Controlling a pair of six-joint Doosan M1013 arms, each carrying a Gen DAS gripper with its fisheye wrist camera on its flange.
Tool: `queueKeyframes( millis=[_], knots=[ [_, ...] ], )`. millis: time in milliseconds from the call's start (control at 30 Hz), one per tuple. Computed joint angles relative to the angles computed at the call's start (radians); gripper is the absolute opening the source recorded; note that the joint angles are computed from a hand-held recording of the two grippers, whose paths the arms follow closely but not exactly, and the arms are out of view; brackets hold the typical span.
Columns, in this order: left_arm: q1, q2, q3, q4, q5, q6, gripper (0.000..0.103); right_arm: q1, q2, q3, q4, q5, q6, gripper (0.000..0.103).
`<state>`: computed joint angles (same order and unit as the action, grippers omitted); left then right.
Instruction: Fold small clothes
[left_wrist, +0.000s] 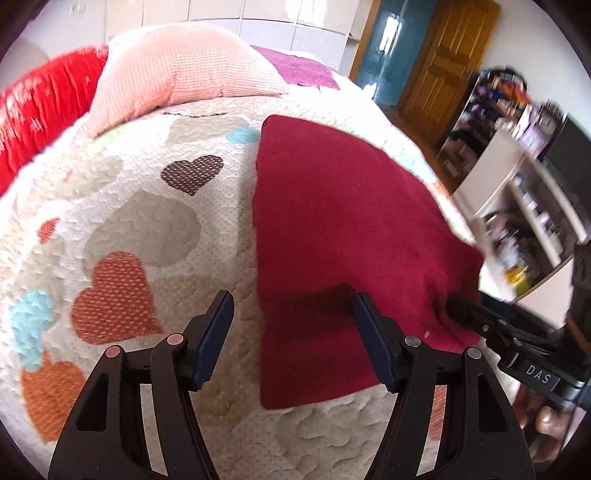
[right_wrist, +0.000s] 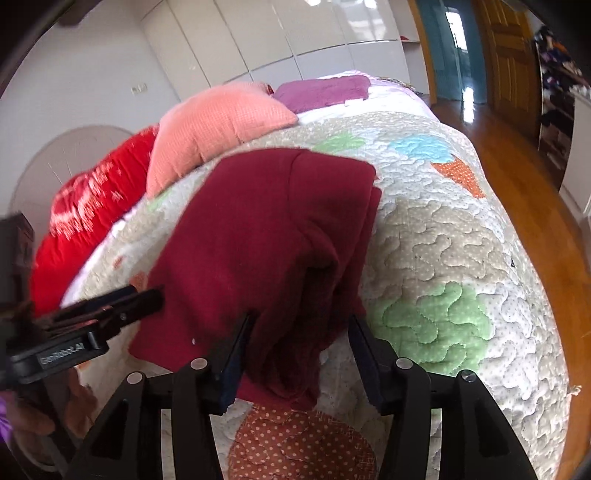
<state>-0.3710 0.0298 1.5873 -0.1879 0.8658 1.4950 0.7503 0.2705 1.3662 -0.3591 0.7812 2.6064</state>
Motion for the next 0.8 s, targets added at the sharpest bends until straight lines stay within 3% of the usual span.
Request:
queueKeyframes(
  millis=[100,200,367,467,533,567,700,800],
  knots=[
    [0.049,0.020,-0.011,-0.170,0.015,0.037,0.073,-0.019,-0.016,0.034,-0.021,-0.068,0.078,0.069],
    [0.062,0.050,-0.032,-0.196,0.041,0.027,0.074,-0.057,-0.014,0.060,0.052,-0.165,0.094,0.069],
    [0.073,0.093,-0.053,-0.297,0.055,0.092,0.083,-0.117,0.026,0.059,0.351,-0.286,-0.117,0.070],
    [0.077,0.121,-0.067,-0.360,0.072,0.130,0.087,-0.126,0.042,0.055,0.383,-0.337,-0.138,0.072],
    [0.085,0.137,-0.070,-0.420,0.077,0.158,0.087,-0.134,0.053,0.036,0.467,-0.323,-0.223,0.073],
    [0.088,0.142,-0.072,-0.436,0.080,0.164,0.087,-0.133,0.059,0.025,0.478,-0.312,-0.242,0.069],
    [0.078,0.122,-0.073,-0.399,0.076,0.193,0.066,-0.098,0.063,-0.025,0.285,-0.236,-0.141,0.044],
    [0.080,0.083,-0.055,-0.366,0.085,0.199,0.064,-0.077,0.053,-0.036,0.298,-0.233,-0.188,0.038]
  ],
)
